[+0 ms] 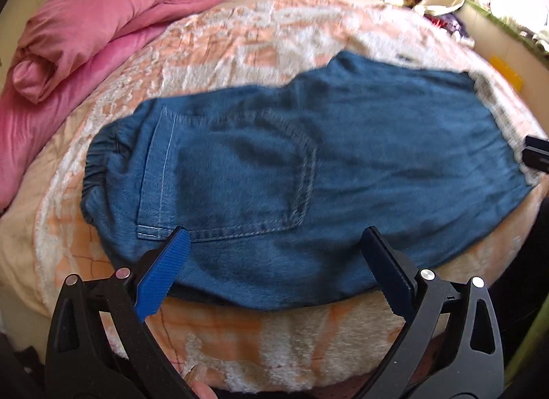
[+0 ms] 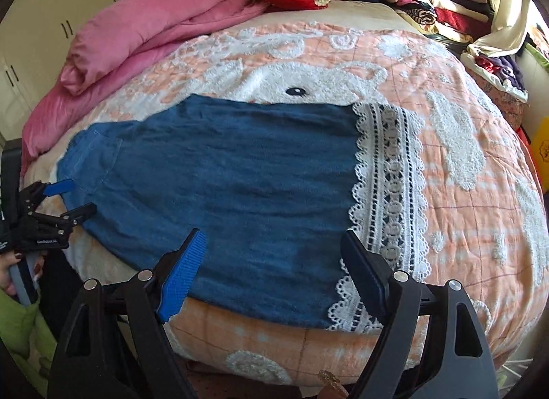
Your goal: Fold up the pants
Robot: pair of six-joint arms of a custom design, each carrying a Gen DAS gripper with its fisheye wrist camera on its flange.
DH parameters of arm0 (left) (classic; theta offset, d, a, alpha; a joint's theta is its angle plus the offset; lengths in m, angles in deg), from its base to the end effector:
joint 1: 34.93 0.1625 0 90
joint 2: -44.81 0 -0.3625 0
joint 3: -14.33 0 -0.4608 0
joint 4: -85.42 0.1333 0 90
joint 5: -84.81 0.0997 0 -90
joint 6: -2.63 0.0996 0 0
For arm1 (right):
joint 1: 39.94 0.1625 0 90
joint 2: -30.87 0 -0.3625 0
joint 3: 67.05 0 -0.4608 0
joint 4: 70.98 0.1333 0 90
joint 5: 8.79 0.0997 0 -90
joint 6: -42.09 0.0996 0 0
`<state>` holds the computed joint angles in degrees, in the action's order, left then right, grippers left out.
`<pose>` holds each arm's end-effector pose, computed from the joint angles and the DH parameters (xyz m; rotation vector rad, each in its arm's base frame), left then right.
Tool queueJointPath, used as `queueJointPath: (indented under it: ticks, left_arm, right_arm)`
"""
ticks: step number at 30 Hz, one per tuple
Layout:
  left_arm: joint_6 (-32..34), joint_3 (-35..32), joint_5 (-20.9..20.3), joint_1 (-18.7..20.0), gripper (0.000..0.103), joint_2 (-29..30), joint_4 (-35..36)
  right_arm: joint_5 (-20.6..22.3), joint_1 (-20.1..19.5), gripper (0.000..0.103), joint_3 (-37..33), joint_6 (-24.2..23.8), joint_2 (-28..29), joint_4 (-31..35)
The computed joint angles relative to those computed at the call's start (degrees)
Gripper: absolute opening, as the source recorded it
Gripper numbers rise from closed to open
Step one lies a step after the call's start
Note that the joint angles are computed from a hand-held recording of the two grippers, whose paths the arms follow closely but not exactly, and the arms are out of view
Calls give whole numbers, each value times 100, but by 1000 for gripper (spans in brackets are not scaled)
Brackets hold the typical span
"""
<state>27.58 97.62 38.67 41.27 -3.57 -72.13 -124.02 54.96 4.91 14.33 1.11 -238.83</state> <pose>0.0196 -0.7682 0.1631 0.5009 2.2313 -0.5730 0.1580 -0.7789 0.0178 0.5329 -2.4621 0.6805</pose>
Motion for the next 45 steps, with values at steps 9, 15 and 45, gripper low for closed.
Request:
queueJointPath:
  ticks: [9,15,45]
  left_arm:
    - [-194,-100,-133,145,94,29,233]
    - [-255,-58,-236,143,94,-22,164]
    - [159,-463,-991,-479,94,40,56]
  right_arm:
    - [-570,-174,80,-240,402,137,390]
    - [-446,-178,80,-139,394,71,271]
    - [285,-150,97,1005,646,-945,-1269]
